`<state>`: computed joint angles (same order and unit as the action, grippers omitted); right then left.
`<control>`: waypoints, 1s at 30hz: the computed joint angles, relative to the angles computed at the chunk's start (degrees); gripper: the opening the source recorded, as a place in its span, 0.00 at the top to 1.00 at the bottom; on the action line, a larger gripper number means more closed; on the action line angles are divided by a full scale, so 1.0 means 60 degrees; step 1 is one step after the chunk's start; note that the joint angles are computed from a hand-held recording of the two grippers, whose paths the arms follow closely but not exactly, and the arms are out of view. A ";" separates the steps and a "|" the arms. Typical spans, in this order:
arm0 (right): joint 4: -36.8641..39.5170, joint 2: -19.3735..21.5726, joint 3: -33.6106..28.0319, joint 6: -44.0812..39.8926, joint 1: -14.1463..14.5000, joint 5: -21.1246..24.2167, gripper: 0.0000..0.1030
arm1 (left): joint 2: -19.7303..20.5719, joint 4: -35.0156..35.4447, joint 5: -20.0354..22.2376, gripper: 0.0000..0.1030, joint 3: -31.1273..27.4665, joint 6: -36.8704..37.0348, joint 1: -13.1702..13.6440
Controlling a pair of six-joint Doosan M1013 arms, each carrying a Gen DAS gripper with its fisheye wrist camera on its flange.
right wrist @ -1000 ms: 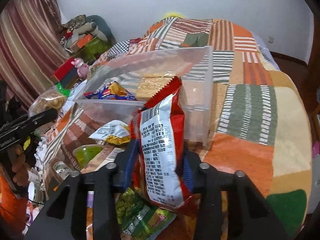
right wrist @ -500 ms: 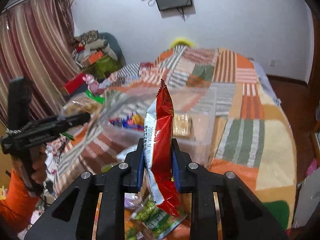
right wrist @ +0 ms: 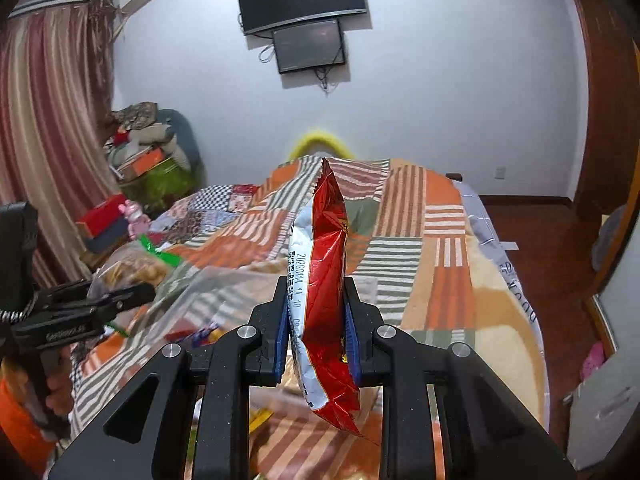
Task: Organize snacks
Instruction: 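Carry the red bag to the box with right gripper while left carries the cookie bag there, then open both grippers to drop the bags into the clear box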
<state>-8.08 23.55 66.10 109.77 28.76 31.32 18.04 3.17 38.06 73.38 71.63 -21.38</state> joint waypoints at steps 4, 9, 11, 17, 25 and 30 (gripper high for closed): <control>-0.0018 0.0284 -0.0338 0.0276 -0.0050 0.0284 0.79 | 0.0276 0.0087 0.0223 0.49 -0.0251 0.0032 -0.0011; 0.0521 0.0610 -0.0679 -0.0060 -0.0108 0.0772 0.79 | 0.0692 -0.0116 0.0619 0.49 -0.0639 0.0176 0.0057; 0.0436 0.0727 -0.0813 -0.0100 -0.0076 0.1017 0.79 | 0.0857 -0.0261 0.0813 0.49 -0.0812 0.0255 0.0098; 0.0500 0.1049 -0.1183 -0.0401 -0.0052 0.1809 0.79 | 0.1319 0.0119 0.1285 0.49 -0.1271 0.0213 0.0066; 0.1022 0.1270 -0.1484 -0.0886 -0.0106 0.2641 0.78 | 0.1685 0.0151 0.1844 0.48 -0.1671 0.0164 0.0062; 0.1377 0.1244 -0.1458 -0.1101 -0.0141 0.2733 0.77 | 0.1512 0.0593 0.1593 0.33 -0.1458 -0.0332 0.0021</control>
